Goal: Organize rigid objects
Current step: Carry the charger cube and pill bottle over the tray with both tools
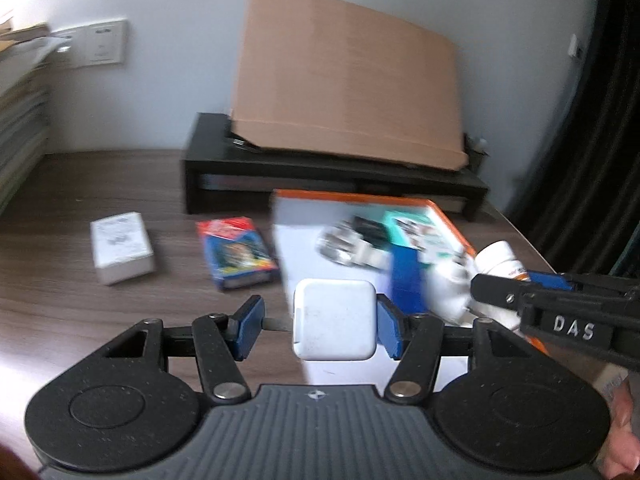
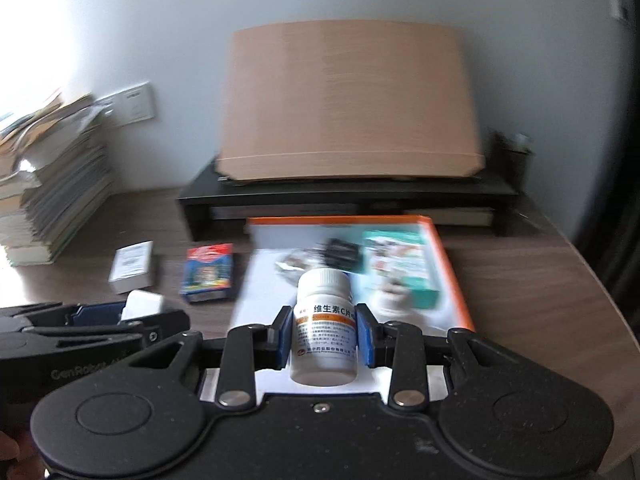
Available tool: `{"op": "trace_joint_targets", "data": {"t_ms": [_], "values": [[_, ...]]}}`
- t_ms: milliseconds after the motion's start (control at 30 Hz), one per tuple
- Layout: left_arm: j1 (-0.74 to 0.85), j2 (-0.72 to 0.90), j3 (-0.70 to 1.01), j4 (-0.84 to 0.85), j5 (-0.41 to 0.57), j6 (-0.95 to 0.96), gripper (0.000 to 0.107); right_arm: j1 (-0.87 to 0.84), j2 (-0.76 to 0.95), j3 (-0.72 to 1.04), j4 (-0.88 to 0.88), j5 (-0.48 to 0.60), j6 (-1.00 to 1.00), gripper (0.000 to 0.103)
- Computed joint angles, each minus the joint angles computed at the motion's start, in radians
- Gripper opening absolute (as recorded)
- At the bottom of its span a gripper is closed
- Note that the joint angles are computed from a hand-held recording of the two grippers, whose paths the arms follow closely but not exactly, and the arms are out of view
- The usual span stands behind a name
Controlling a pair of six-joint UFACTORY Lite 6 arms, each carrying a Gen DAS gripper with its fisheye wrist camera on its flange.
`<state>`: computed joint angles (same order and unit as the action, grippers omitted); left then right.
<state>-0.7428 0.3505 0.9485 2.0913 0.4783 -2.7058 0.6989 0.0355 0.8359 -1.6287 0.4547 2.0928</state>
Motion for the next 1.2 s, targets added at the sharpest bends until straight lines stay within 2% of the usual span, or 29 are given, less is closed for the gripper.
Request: {"op": "trace_joint_targets", "data": {"t_ms": [267, 467, 633, 1000, 1200], "values": [[-0.112, 0.155, 0.213, -0.259, 0.003, 0.201, 0.06, -0.166, -0.251, -0.232, -0.031, -0.09, -0.016, 0.041], [-0.166, 0.218, 0.312, -0.425, 0.033, 0.328, 0.06, -0.261, -0.337, -0.295, -0.084, -0.183, -0.033, 0.041], [-0.194, 0.239, 0.355, -0.512, 0.067, 0.386, 0.06, -0.316, -0.353, -0.303, -0.177, -0.247, 0.017, 0.041], [-0.226, 0.235, 0.368, -0.611, 0.136, 0.424, 0.06, -0.335, -0.304, -0.269, -0.555, -0.31, 0.339, 0.041], [-0.233, 0.236, 0.366, -0.633, 0.146, 0.423, 0.06, -0.315, -0.272, -0.247, -0.627, -0.313, 0.398, 0.041]]}}
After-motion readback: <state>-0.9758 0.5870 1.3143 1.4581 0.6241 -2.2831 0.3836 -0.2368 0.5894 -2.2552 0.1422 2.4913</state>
